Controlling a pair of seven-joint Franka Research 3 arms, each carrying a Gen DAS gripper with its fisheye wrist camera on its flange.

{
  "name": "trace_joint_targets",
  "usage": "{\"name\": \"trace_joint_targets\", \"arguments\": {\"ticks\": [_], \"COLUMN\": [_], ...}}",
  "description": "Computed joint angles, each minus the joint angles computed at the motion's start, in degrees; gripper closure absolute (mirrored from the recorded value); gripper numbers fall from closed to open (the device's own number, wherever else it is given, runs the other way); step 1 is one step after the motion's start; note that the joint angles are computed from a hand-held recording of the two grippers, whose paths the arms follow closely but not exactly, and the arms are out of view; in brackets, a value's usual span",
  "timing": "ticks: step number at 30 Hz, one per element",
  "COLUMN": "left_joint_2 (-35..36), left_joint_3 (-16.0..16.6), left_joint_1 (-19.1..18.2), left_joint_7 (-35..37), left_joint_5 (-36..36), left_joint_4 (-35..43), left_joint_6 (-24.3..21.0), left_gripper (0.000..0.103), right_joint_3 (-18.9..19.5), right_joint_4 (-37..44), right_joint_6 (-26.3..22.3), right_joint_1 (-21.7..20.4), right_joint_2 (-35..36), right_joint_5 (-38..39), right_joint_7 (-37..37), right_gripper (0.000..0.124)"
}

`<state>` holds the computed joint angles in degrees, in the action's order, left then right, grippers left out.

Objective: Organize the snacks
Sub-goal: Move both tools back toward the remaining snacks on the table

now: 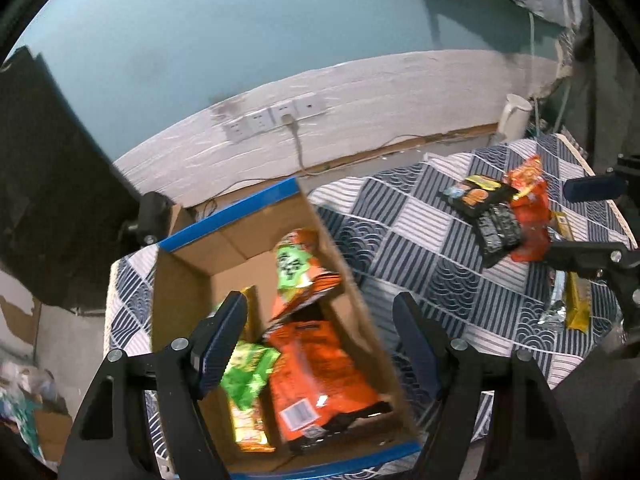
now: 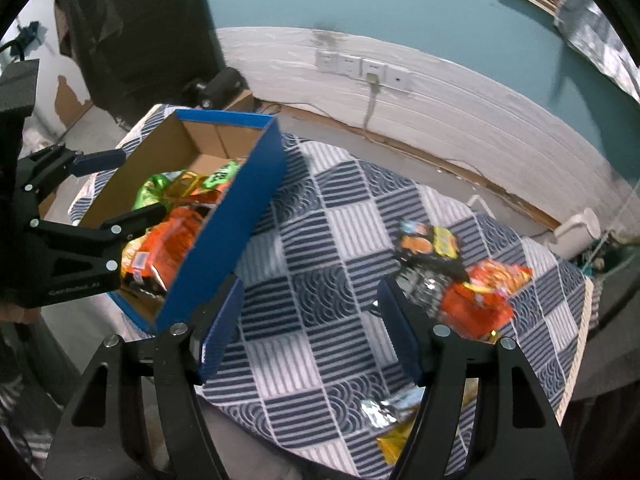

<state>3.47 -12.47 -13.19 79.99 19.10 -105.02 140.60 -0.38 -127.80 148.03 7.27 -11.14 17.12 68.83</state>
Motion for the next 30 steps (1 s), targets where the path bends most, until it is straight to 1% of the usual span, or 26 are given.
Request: {"name": "trace_joint_targets", "arguments": {"ticks": [4,10,15,18,24,30], "left_joint_2": [1.4,3.6,6.2,7.7,11.1,13.5], "left_joint_3": [-0.9,-1.8,-2.6,-2.9,-3.3,-3.3], "left_joint_1": [-1.2,-3.3,-4.9,-6.1,-8.1,-9.3], "left_joint_7": [0.8,1.5,3.5,4.8,6.2,7.0], "left_joint_5": [0.3,1.1,0.1,0.8,0.7,0.7], "left_joint_4": [1.3,3.4,5.6,6.4,8.2,8.8], "left_joint_6": [-1.0,-2.0,-3.6,-4.1,-5.6,-5.2], "left_gripper": [0.026,0.026,0.026,0.026,0.026,0.026], "right_joint_3": [-0.8,-2.1,-2.9,-3.2,-3.9,-4.8], "right_joint_4": [-2.8,-5.2,-7.1,-8.0,-8.9,-8.6], "right_joint_6": [1.0,0.6,0.6,0.6,-0.4,-2.9], "right_joint_1": [-1.5,-3.9,-6.1,-7.7,-10.3,-11.0], "right_joint_2": [-1.9,-3.1,-3.7,-3.6,-1.1,2.3], "right_joint_5": [-1.1,-1.5,-2.2,-3.3,-5.8,-4.6], "right_joint_7": [0.8,1.8,3.4,4.8,7.7,8.3], "right_gripper": [0.051,0.051,0.051,0.051,0.051,0.051]}}
